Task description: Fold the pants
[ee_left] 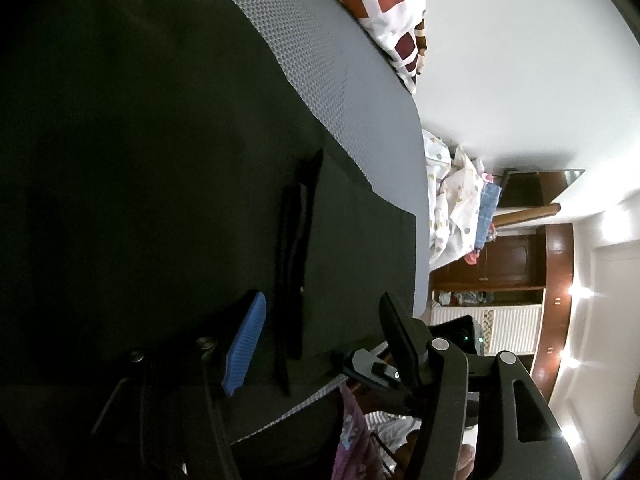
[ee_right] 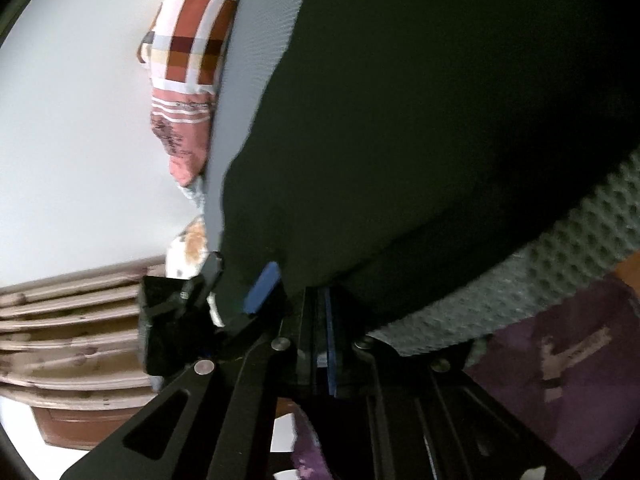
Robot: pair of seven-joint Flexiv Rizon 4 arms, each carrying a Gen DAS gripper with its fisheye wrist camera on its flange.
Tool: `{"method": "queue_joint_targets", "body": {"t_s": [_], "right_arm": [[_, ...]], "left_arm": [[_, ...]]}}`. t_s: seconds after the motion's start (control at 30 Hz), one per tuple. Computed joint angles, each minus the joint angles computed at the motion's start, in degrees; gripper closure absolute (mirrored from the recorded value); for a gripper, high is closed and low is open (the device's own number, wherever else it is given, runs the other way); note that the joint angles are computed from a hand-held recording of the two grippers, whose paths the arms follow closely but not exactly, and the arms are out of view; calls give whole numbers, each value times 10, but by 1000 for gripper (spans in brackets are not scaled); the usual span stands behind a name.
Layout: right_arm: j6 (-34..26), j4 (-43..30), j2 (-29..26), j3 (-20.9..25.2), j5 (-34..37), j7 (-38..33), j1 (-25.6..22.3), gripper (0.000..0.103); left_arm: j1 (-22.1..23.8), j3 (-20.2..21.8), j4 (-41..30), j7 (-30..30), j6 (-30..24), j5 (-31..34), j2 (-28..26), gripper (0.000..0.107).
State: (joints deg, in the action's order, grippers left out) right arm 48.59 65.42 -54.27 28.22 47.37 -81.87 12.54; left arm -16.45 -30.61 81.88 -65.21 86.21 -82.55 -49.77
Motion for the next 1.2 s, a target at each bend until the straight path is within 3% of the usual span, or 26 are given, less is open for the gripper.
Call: {"method": "queue_joint_targets", "body": {"t_s": [0.13,0.47,0.57,0.67,0.93,1.2], "right_arm": [[24,4,1,-8,7,23,7,81],[58,-1,-1,-20,-44,78,32,79],[63,-4,-4,-23,-60,93,38,84],[63,-7,-12,-8,-62,78,29,94],[60,17,12,19,-43,3,0,96],[27,25,13,2,-39,18,4,96]], "left_arm": [[1,-3,1,11,-1,-11,1,46],[-16,12,-8,58,-5,-68,2,46],[-26,27,-11,61,-12,-80,4,46],[-32,37,-13,63,-20,-90,5,46],[-41,58,-9,46,-38,-91,10,46],[-37,56,-5,35,-35,-71,10,46]]}}
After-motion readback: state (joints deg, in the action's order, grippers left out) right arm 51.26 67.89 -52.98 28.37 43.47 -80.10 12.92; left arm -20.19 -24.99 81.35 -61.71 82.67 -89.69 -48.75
